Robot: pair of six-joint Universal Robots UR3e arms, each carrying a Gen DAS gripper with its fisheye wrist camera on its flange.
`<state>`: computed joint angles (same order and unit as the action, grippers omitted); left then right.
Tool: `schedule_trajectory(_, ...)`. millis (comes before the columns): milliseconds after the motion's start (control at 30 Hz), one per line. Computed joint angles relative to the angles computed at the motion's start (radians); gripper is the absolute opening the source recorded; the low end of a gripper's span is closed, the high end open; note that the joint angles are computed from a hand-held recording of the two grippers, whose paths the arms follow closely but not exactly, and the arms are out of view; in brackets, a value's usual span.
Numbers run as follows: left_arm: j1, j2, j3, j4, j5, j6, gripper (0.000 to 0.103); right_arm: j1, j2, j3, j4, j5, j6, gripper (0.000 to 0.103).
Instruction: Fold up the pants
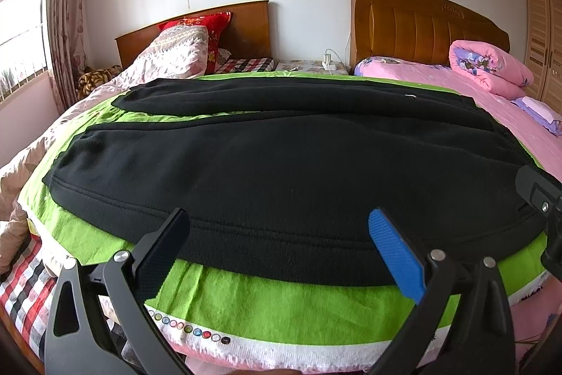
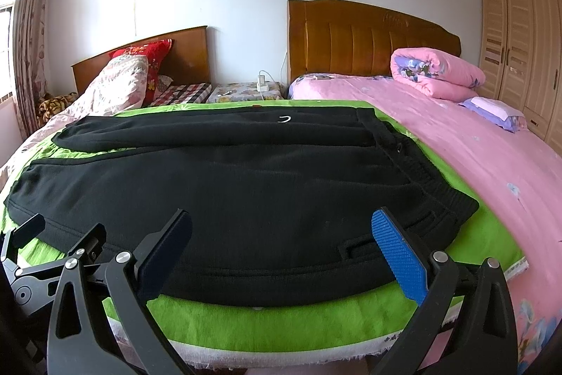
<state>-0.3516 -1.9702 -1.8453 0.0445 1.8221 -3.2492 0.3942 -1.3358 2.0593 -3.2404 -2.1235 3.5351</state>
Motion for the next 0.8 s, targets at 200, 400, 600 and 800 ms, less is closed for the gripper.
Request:
schedule_trajectory(200,-0.002,0.001,-0.002,-0.003,0.001,-0.003,0.102,-0.008,-0.008,0.008,0.003,0.013,0.002,0.099)
schedule_trajectory(400,-0.003,-0.001,0.0,-0.003,0.002,-0.003,0.102,-0.013,-0.013,0.011,0.01,0.02,0.003,0.099)
schedule_trajectory(600,-0.002,0.0,0.001,-0.006,0.002,-0.003,0.102,-0.015,-0.009,0.004,0.013,0.023,0.002,0.099)
schedule_trajectory(800,0.03,0.02,0.063,-0.127,-0.081,0.087,0.102,-0.107,-0.047,0.041,-0.041,0.195,-0.094,0.099)
